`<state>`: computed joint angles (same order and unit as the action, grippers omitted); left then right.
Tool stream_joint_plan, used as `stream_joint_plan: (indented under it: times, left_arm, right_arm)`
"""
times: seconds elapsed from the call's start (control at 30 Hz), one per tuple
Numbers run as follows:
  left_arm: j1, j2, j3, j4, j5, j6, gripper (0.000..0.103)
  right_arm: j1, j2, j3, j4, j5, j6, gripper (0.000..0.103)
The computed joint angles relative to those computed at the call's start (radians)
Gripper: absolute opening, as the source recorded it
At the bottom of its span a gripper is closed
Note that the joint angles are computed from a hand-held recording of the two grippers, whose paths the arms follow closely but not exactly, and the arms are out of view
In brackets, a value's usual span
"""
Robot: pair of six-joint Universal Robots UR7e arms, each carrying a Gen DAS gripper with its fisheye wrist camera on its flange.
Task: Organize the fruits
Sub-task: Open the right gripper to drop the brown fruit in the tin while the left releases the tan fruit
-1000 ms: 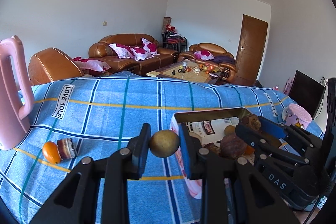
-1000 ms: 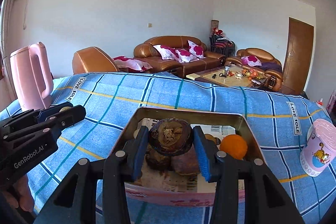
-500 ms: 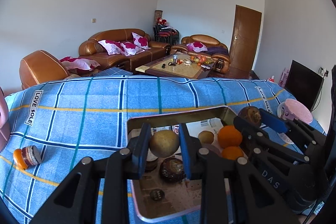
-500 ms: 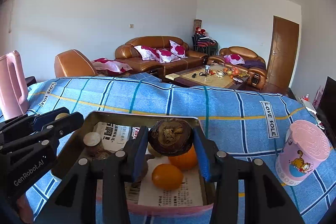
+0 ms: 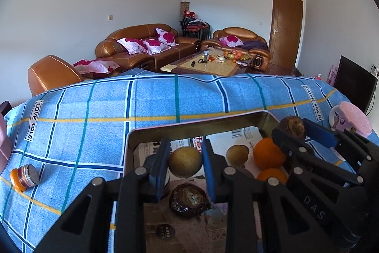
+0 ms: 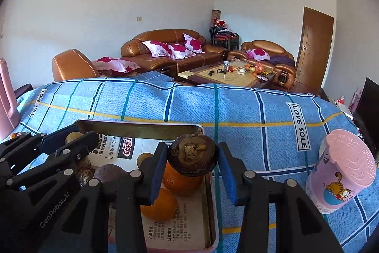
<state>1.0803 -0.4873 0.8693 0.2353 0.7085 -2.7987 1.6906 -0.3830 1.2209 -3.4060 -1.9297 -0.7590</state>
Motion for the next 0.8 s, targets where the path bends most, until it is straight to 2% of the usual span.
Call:
stream_joint_plan:
  times: [0.37, 0.63, 0.7, 0.73, 0.8]
  left_arm:
    - [0.002, 0.023, -0.042, 0.062, -0.02, -0.043, 0.029]
    - [0.006, 0.033, -0.065, 0.095, -0.023, -0.069, 0.029]
    - [0.007, 0.035, -0.07, 0.097, -0.022, -0.074, 0.029]
    - [0.008, 0.036, -0.072, 0.102, -0.021, -0.08, 0.029]
    - [0.009, 0.038, -0.078, 0.11, -0.019, -0.089, 0.029]
  right_arm:
    - [-0.002, -0.001, -0.014, 0.098, 0.002, 0.0, 0.046]
    - [-0.004, -0.011, 0.002, 0.112, 0.028, -0.004, 0.047]
    - [-0.005, -0.015, 0.007, 0.116, 0.037, -0.003, 0.051]
    - [-0.004, -0.014, 0.009, 0.112, 0.034, -0.002, 0.058]
    - [-0.005, -0.015, 0.01, 0.11, 0.034, 0.003, 0.061]
